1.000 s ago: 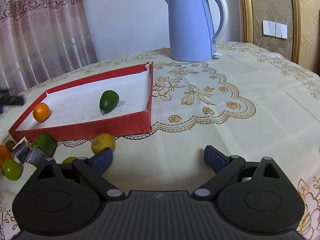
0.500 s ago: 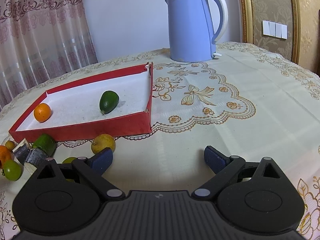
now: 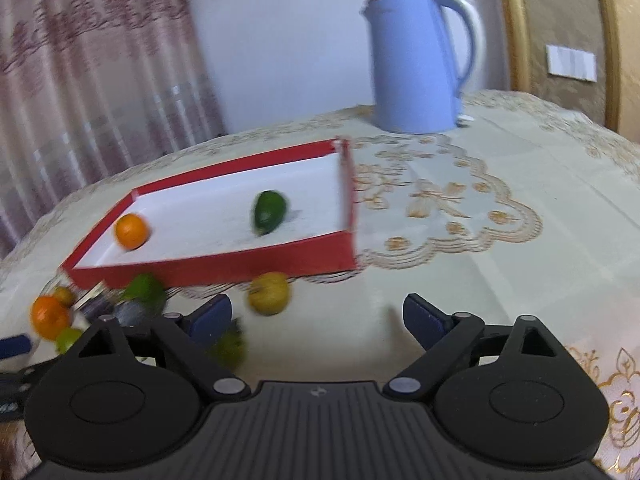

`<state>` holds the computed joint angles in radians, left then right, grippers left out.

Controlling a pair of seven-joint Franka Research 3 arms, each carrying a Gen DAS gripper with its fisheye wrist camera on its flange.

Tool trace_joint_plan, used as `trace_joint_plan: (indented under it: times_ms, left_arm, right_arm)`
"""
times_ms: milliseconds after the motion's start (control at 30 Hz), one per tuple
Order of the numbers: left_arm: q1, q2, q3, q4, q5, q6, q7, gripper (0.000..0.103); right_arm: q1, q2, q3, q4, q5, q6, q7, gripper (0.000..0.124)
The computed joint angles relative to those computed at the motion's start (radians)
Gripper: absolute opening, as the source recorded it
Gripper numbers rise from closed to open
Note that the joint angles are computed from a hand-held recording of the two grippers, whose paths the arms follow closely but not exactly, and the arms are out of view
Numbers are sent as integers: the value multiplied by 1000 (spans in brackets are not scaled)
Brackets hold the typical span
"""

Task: Organize fruits
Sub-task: 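Reach the right gripper to the green fruit and close on it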

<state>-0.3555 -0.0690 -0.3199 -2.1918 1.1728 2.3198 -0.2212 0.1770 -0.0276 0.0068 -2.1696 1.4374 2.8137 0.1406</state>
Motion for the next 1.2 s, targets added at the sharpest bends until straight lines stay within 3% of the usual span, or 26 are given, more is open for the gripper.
trace_joint_plan:
  times_ms: [100, 300, 467, 567, 633, 867, 967, 1200]
  left_arm:
    - [2, -3, 2, -4, 0, 11, -6, 96]
    - [4, -6, 0, -7, 9, 13, -19, 96]
    - [5, -7, 0, -9, 16, 19, -27, 97]
    - [5, -6, 1, -8, 14, 21, -27, 97]
    - [6, -4, 1, -7, 15, 19, -28, 97]
    - [5, -3, 0, -5, 17, 14, -26, 97]
    - [4, -3, 0, -6, 17, 15, -26, 97]
    - [1, -2, -3, -3, 25, 11, -28, 97]
  right_arm:
    - [12, -30, 6, -30, 38, 7, -71, 92]
    - [35, -60, 7, -55, 50, -13, -120, 78]
    - [33, -77, -10, -76, -23, -104, -48, 74]
    - [44, -70, -1, -72, -1, -70, -89, 72]
    - [47, -53, 3, -62, -16, -53, -74, 63]
    - [44, -9, 13, -31, -16, -13, -60, 51]
    - [50, -5, 23, -28, 32, 38, -108, 33]
    - [42, -11, 18, -32, 40, 17, -114, 32]
